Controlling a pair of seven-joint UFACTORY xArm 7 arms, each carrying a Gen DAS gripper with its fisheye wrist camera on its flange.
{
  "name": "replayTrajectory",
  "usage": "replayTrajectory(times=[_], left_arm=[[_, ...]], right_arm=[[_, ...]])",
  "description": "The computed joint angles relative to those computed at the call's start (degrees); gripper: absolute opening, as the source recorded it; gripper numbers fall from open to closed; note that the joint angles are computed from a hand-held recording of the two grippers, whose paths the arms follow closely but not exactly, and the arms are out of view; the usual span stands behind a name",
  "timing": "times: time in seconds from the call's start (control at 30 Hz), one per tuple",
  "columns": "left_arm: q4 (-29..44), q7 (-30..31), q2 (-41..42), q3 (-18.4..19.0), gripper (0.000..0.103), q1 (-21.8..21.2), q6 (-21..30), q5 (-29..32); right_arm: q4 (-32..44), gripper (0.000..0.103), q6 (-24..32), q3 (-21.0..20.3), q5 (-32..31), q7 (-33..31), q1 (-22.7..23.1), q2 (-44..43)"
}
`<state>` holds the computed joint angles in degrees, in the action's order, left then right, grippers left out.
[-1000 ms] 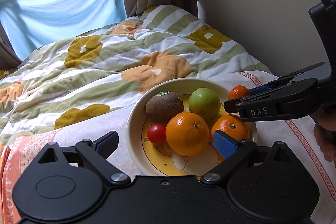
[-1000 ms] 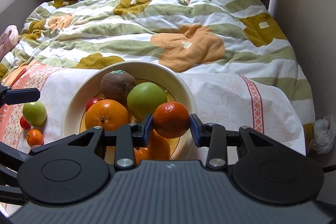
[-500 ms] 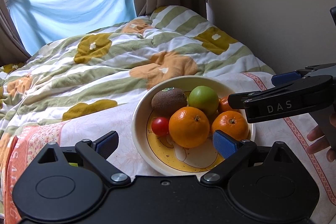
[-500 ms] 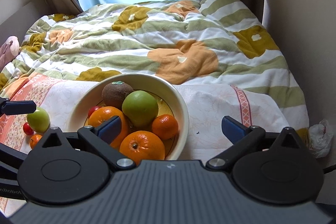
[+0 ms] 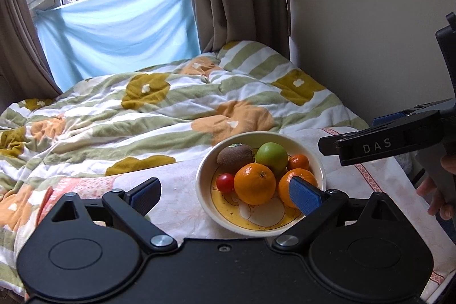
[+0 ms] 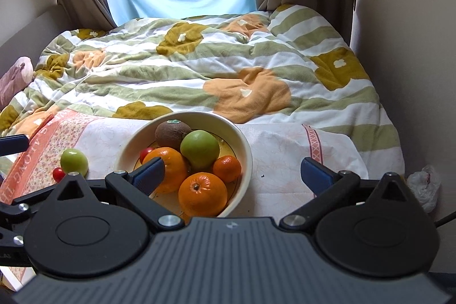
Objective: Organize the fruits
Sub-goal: 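Withdraw both tools from the bowl back over the loose fruits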
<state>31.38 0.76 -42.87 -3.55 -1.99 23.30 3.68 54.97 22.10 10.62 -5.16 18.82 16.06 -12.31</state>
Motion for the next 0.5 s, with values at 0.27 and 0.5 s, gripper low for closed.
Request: replayTrajectory(times=[0.27, 0.5], left_arm=[[-2.25, 0.45, -9.67, 1.78, 0.099, 2.45, 5.47, 0.70], [-3.47, 4.84, -14.06, 6.51, 0.099, 3.94, 7.30, 0.00]], right_arm=[[-1.35, 0.103, 2.22, 0.95, 1.30, -0.60, 0.70, -5.44], [-1.06, 0.103, 4.12, 4.26, -0.94, 4.82, 0.78, -8.13]])
